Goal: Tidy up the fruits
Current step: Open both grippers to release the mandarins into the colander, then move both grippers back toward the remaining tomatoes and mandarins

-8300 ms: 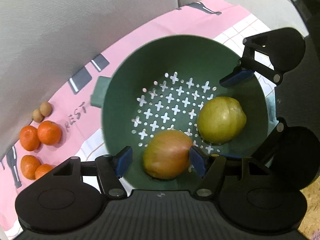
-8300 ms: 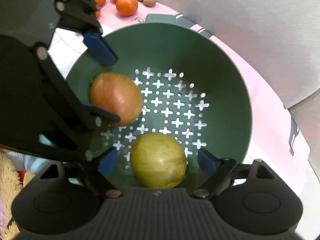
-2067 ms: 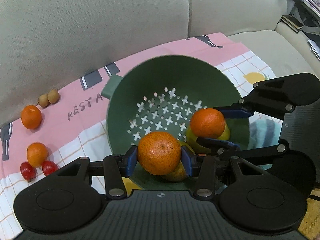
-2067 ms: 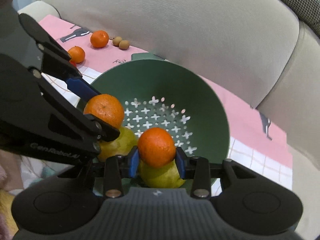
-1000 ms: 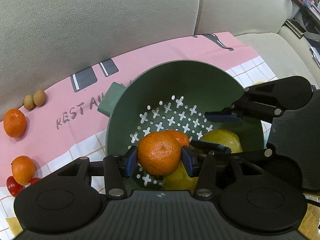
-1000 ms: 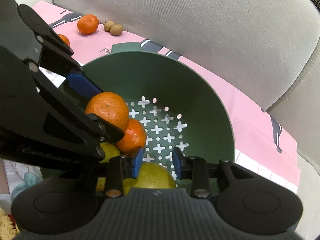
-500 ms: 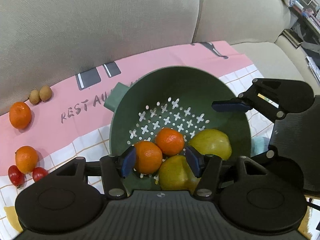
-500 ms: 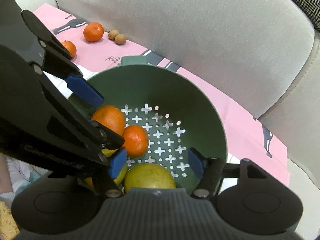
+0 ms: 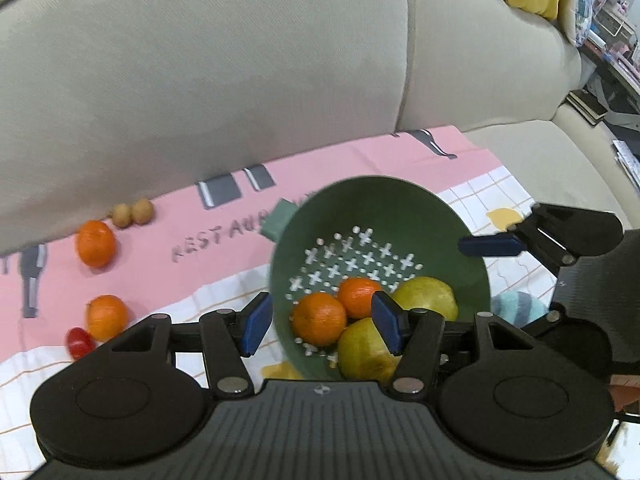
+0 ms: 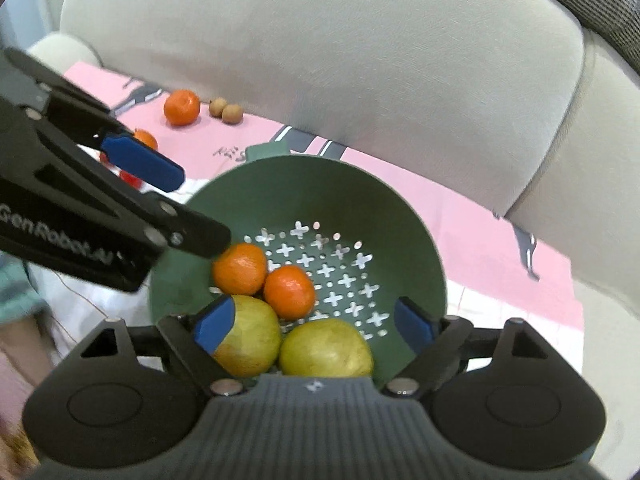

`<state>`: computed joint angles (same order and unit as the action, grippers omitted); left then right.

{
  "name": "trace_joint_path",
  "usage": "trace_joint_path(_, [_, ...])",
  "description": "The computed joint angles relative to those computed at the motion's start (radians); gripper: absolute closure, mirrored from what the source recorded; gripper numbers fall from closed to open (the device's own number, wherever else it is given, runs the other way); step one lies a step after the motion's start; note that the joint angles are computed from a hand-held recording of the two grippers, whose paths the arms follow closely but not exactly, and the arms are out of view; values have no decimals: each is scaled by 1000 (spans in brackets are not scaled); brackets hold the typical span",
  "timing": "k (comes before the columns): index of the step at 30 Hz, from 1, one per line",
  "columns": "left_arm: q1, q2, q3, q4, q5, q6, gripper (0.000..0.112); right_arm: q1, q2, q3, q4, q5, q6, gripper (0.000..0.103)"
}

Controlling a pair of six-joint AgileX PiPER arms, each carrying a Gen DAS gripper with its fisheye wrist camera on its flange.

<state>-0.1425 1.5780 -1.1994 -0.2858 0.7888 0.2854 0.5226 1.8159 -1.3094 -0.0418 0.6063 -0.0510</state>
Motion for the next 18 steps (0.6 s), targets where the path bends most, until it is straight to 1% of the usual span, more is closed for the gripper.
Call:
trace_joint_path(5, [9, -78, 53, 106, -34, -33, 45, 23, -36, 35, 37, -19, 85, 18])
trace_joint_path(11, [63, -167, 103, 186, -58, -27, 45, 71, -47, 21, 69, -24, 148, 18])
trace_joint_path(14, [106, -203, 121, 194, -64, -4, 45, 105, -37, -11, 72, -14, 171, 18])
trace_joint_path(18, [203, -231, 132, 148, -62, 68, 45, 150, -7, -73, 58, 5, 188, 18])
